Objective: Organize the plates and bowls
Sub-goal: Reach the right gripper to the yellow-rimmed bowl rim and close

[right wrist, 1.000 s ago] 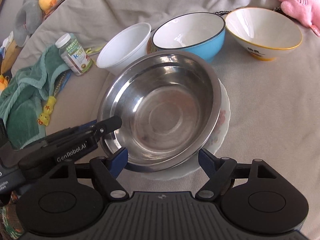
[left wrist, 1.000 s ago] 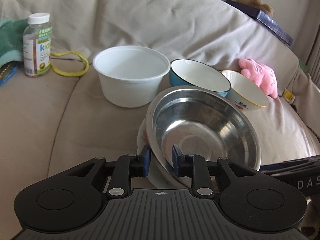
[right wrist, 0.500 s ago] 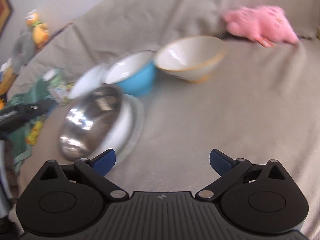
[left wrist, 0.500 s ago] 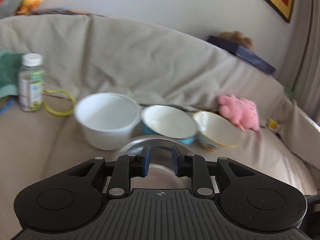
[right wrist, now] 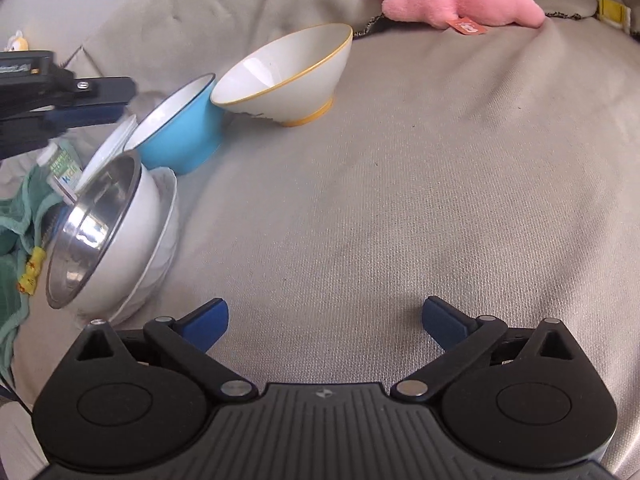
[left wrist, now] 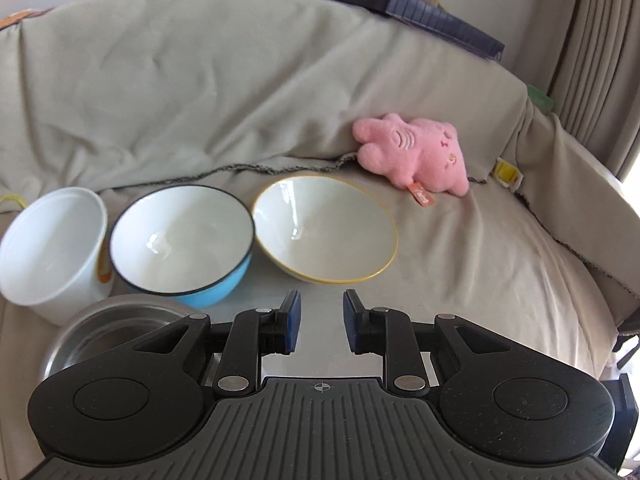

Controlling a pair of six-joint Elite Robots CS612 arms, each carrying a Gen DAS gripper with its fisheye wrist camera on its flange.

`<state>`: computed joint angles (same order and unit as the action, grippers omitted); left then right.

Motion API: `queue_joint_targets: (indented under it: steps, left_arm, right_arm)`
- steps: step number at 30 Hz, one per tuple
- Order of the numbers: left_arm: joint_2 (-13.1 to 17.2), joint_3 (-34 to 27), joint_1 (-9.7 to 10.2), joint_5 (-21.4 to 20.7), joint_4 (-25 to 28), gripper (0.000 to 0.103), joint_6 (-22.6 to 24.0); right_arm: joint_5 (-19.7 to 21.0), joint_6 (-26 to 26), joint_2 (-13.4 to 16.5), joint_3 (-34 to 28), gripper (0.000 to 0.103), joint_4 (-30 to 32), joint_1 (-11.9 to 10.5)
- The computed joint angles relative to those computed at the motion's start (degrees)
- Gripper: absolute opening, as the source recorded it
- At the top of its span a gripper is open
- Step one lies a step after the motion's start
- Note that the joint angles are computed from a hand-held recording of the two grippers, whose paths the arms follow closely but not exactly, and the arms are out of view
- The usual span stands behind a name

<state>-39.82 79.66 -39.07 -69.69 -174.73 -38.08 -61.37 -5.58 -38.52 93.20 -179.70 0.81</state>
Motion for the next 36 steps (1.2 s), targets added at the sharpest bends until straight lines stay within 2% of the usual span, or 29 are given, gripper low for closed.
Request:
queue_joint_targets:
  steps: [3,6,8,12,13,15,16,17,19,21,24,26,28,29,31,36]
  left_arm:
    - [1.0,-2.4,0.64,-1.2,2.8,0.025,0.8]
    - [1.9,-4.9,1.46,-0.5,5.3,0.025,2.9]
    - [2.5,-7.0,2.24,0.2,7.8,0.026,4.6]
    - [4.0,-11.2,3.96,2.1,12.3,0.026,6.5]
    - [4.4,-12.2,4.57,1.6,13.3,0.026,6.6]
    - [5.4,-14.1,5.62,0.5,14.9,0.025,6.8]
    - [6.0,-15.3,6.14,-0.4,16.2,0.026,7.2]
    - [6.6,-16.4,6.51,-0.9,17.6,0.026,7.7]
    - [7.6,-18.0,7.06,-1.6,20.0,0.026,8.1]
    - [8.4,-19.2,7.57,-2.9,21.2,0.026,7.3]
    - [9.5,-20.4,7.89,-3.2,21.3,0.027,7.2]
    - [9.9,-20.6,8.02,-3.7,20.0,0.028,8.3]
    - [10.2,-21.4,8.11,-4.2,21.1,0.034,8.3]
    - [10.4,-21.8,8.13,-4.3,21.9,0.036,8.3]
    - [10.6,-22.2,8.25,-5.2,22.6,0.039,8.3]
    - [10.3,-21.4,8.48,-6.5,21.1,0.036,8.1]
  right_arm:
    - [-0.4,-6.4,-0.8,-0.8,0.103,5.0,0.1]
    - [1.3,-6.3,-0.9,-2.2,0.101,7.6,-0.2]
    - [0.0,-4.6,-0.6,-3.2,0.1,4.7,0.0]
    - [-7.9,-1.1,0.2,-5.7,0.1,-4.5,1.5]
    - [-8.5,-0.9,0.5,-6.7,0.1,-5.6,1.7]
    - [-6.3,-1.1,1.1,-8.9,0.1,-5.5,1.5]
    - [-4.6,-1.5,1.6,-10.6,0.097,-3.8,1.4]
    - [-4.7,-0.8,2.1,-12.1,0.094,-2.4,1.5]
    - [-6.4,1.4,3.3,-14.8,0.08,-1.4,2.1]
    - [-7.3,3.3,4.5,-16.8,0.08,-1.1,2.5]
    - [-8.6,4.0,6.6,-20.1,0.078,2.5,3.4]
    - [-7.9,3.5,7.5,-21.9,0.069,6.3,3.7]
    - [-6.4,2.9,8.4,-23.8,0.054,11.2,3.8]
    - [-6.1,2.8,8.7,-24.4,0.052,12.9,3.9]
    - [-5.2,2.7,9.3,-25.1,0.04,15.1,3.9]
    - [-1.8,4.2,9.9,-25.7,0.033,16.4,3.0]
